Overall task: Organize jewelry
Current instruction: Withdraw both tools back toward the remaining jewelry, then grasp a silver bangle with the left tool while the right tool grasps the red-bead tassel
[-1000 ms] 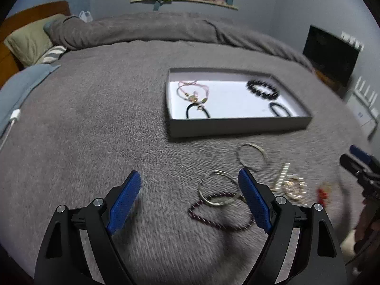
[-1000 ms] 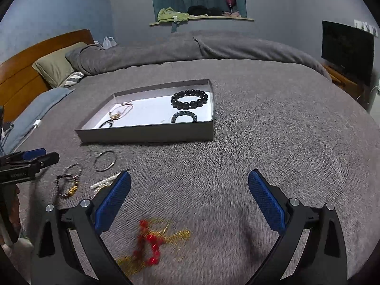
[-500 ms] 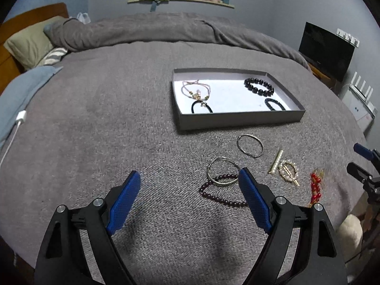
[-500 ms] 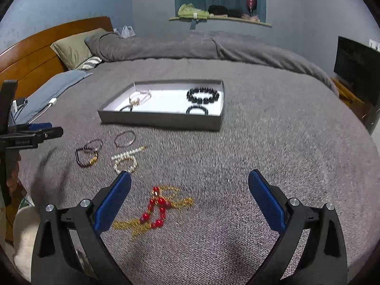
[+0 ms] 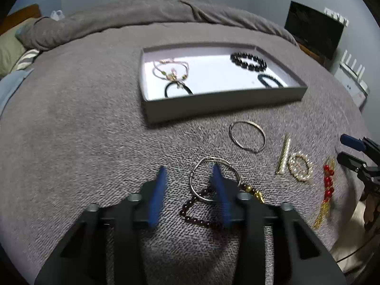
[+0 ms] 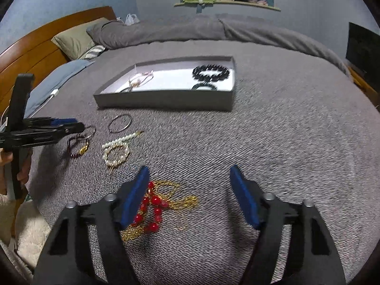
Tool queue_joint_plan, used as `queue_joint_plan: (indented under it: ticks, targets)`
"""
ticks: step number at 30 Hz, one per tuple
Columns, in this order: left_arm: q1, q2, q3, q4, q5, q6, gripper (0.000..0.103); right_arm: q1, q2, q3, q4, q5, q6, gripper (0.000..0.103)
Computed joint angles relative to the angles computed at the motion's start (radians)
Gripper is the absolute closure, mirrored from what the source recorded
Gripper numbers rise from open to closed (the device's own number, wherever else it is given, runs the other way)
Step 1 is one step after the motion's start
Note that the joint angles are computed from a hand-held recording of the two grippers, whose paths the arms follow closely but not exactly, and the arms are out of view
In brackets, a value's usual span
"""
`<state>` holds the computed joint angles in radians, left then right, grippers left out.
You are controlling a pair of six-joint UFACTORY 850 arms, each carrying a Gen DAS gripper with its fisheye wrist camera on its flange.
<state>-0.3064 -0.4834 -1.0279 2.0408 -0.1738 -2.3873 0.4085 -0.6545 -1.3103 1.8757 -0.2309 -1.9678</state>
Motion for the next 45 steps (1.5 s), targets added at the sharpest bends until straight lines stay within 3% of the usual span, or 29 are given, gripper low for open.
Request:
queue_joint_plan:
  ticks: [3,7,10,14,16,27,30,35,40,45]
  targets:
    - [0.005,-0.014,-0.009,0.011,0.014,-0.01,0.076,0.006,-0.011,-0.012,-0.073,-0.006,0.064,0.053]
    - [0.005,-0.017,-0.013,0.004,0.021,-0.004,0.081,0.01,-0.016,-0.018,-0.121,-0.018,0.101,0.057]
    - [0.002,-0.03,-0.028,-0.116,0.025,0.127,0.089,0.01,-0.021,-0.02,-0.166,-0.027,0.148,0.061]
    - [-0.011,-0.035,-0.03,-0.124,0.006,0.147,0.096,0.009,-0.023,-0.018,-0.223,-0.04,0.218,0.061]
    - [-0.014,-0.032,-0.027,-0.098,-0.003,0.12,0.096,0.008,-0.024,-0.017,-0.242,-0.047,0.237,0.067]
    - [-0.021,-0.027,-0.025,-0.126,-0.017,0.154,0.097,0.01,-0.016,-0.012,-0.417,-0.043,0.43,0.066]
    - [-0.021,-0.024,-0.023,-0.091,-0.011,0.12,0.097,0.022,-0.02,-0.01,-0.506,-0.029,0.494,0.055]
    - [-0.027,-0.033,-0.031,-0.124,-0.017,0.157,0.097,0.04,-0.022,-0.001,-0.432,0.026,0.393,0.055]
    - [-0.026,-0.024,-0.022,-0.062,-0.018,0.097,0.097,0.039,-0.016,0.003,-0.318,0.046,0.281,0.084]
    - [-0.028,-0.001,-0.003,0.081,-0.021,-0.045,0.098,0.034,-0.004,0.014,-0.166,0.033,0.124,0.087]
